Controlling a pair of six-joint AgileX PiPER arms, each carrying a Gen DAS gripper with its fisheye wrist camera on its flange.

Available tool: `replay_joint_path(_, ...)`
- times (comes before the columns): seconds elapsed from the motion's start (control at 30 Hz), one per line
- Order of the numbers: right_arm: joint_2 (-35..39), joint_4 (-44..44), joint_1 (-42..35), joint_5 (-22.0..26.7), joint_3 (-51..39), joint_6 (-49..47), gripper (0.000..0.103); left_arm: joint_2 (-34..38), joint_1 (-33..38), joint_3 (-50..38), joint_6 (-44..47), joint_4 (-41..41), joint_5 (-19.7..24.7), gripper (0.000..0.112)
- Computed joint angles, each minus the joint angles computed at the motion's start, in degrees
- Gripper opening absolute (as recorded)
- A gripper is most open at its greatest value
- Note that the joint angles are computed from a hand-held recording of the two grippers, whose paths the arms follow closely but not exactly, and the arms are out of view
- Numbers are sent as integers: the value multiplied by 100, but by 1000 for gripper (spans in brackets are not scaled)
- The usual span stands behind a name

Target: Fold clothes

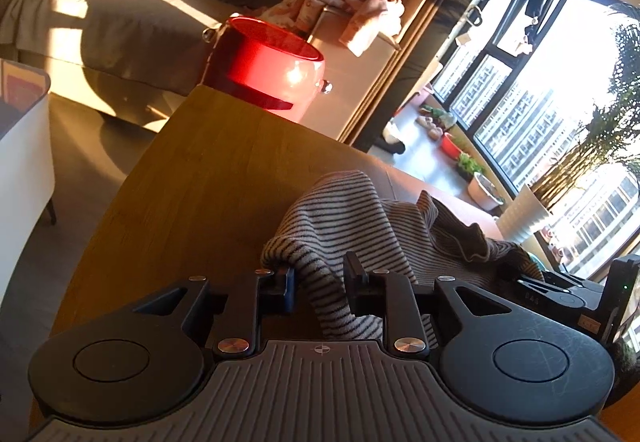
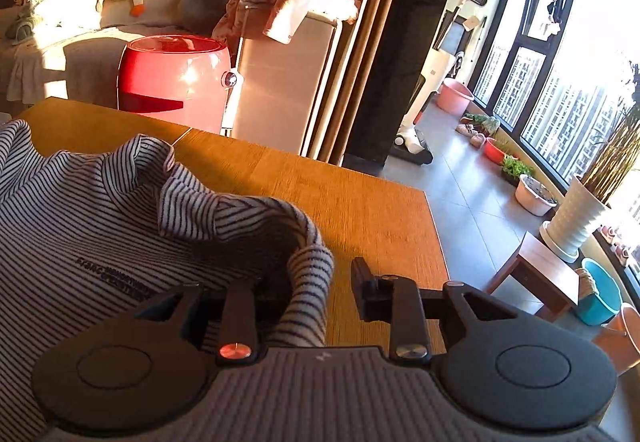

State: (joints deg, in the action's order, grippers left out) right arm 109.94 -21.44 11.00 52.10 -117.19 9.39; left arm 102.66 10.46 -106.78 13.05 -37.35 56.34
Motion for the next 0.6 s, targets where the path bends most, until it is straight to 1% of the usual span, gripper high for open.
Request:
replay_joint_path(0.03,-25,53,-29,-13,22,-9,37,-36,-32,30,-23,-4,-35,34)
replay_joint_path(0.07,-46,84,-46,-30,52,-5,38,-75,-60,61,-40,-3,-63,41)
replay_joint_path(0.1,-68,114,-64,-46,82,-1,40,-117,-76,93,-39,14,-70,45)
replay_joint_path(0.13,-91,142,-79,-64,114,-2,41,-158,-92,123,-38,32,-76,52)
replay_joint_path(0.17,-125,157,-84,-88,155,-8,41,-197,-105,143,-46,60,-73,54)
replay_joint_path(0.3,-378,10,-94,-211,376,34,45,-269,-63,70,-72,77,103,56)
replay_joint_path(0.37,-441,-450,-15,-159,407,251,48,-320,-25,58,-42,-37,217,56)
replay_joint_path(0.43,-463,-964,104,-45,422,535,48,-389,14,72,-1,-184,334,57)
replay_joint_path(0.47,-484,-1121,142,6,432,641,48,-441,31,102,39,-243,373,59)
replay_joint_path(0.53,-603,-944,112,17,473,702,48,-557,55,188,106,-324,405,62)
replay_joint_path(0.6,-788,-584,56,-74,593,712,48,-635,58,236,127,-372,426,64)
